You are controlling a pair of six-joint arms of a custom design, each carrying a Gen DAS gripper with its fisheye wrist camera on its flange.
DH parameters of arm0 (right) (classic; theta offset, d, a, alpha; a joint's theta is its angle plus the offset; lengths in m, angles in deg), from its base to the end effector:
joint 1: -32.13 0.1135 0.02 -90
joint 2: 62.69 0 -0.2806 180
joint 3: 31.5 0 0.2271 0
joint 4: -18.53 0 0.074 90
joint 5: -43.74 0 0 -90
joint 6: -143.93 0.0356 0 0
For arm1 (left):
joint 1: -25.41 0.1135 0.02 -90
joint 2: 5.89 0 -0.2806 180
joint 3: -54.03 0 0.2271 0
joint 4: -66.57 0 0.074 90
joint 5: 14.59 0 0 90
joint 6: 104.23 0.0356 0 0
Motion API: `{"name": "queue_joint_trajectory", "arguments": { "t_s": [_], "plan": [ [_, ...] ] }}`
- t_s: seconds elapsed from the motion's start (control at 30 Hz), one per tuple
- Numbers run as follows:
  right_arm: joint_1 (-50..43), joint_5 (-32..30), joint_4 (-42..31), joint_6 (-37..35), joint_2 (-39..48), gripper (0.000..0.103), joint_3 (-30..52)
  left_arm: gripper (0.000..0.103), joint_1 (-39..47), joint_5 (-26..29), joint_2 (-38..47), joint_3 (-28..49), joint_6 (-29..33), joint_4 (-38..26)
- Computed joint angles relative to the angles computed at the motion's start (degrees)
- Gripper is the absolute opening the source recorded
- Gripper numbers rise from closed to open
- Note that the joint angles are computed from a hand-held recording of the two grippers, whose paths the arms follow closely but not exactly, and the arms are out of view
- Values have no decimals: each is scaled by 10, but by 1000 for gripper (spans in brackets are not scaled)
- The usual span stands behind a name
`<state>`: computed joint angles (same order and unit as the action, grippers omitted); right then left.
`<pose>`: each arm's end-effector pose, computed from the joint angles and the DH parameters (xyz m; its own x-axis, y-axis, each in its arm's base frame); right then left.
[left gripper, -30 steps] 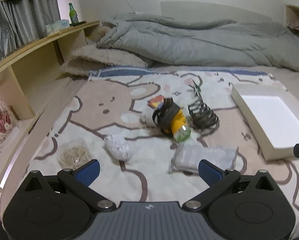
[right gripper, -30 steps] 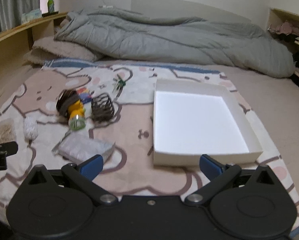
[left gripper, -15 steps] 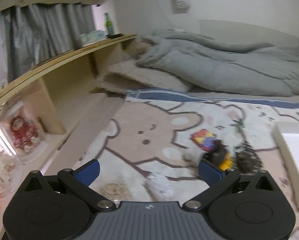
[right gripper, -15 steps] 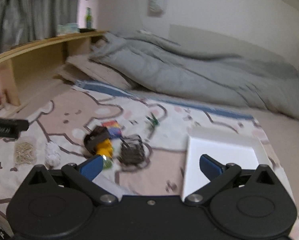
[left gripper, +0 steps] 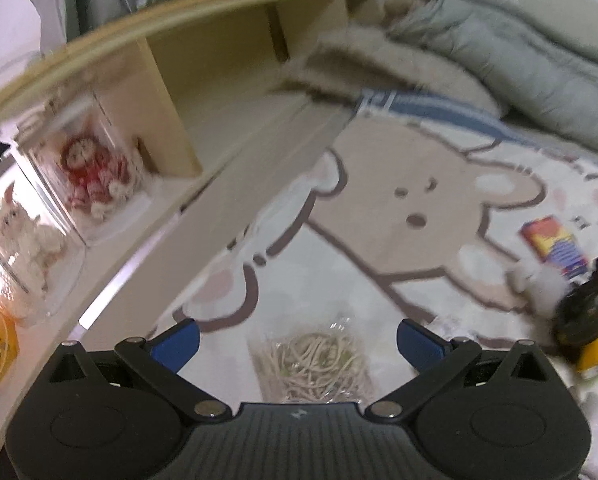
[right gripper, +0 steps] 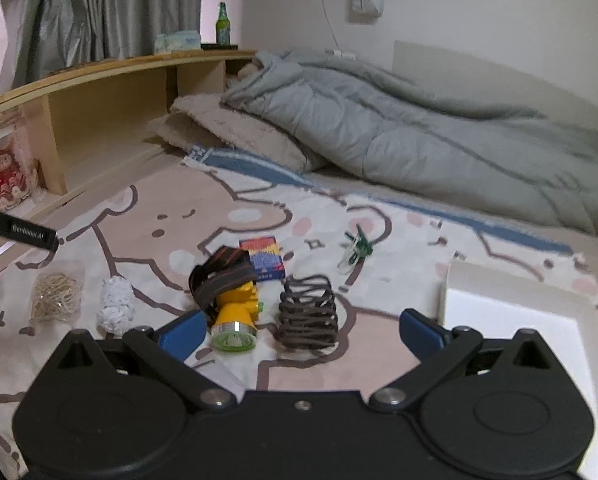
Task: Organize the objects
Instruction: 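Reach the left tool to the rubber-band bag while the right tool reaches the silver pouch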
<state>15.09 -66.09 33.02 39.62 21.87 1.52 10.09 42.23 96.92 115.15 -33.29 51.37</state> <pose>0.2143 -0.0530 0.1502 -0.5623 -0.0708 -0.8239 -0.1261 0.9920 0.0008 0.3027 -0.0627 0.1491 -0.7416 -0.0802 -0.6660 -0.3273 0.9099 0.2549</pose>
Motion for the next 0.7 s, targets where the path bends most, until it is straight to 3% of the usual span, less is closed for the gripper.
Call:
{"name": "queue_joint_trajectory", "arguments": {
  "t_s": [0.1,0.3,0.47,0.7],
  "plan": [
    [-4,-17,60,6,68,103,0,103,9,-9,41,13,2,7],
    [10,-7,152,7,184,103,-1,103,32,34,95,51,-16,-8],
    [0,-44,153,-3,226,103,0,103,24,31,129,64,-11,0],
    [-1,-115,92,-72,271,103,29,103,35,30,162,68,6,-11]
  ]
}}
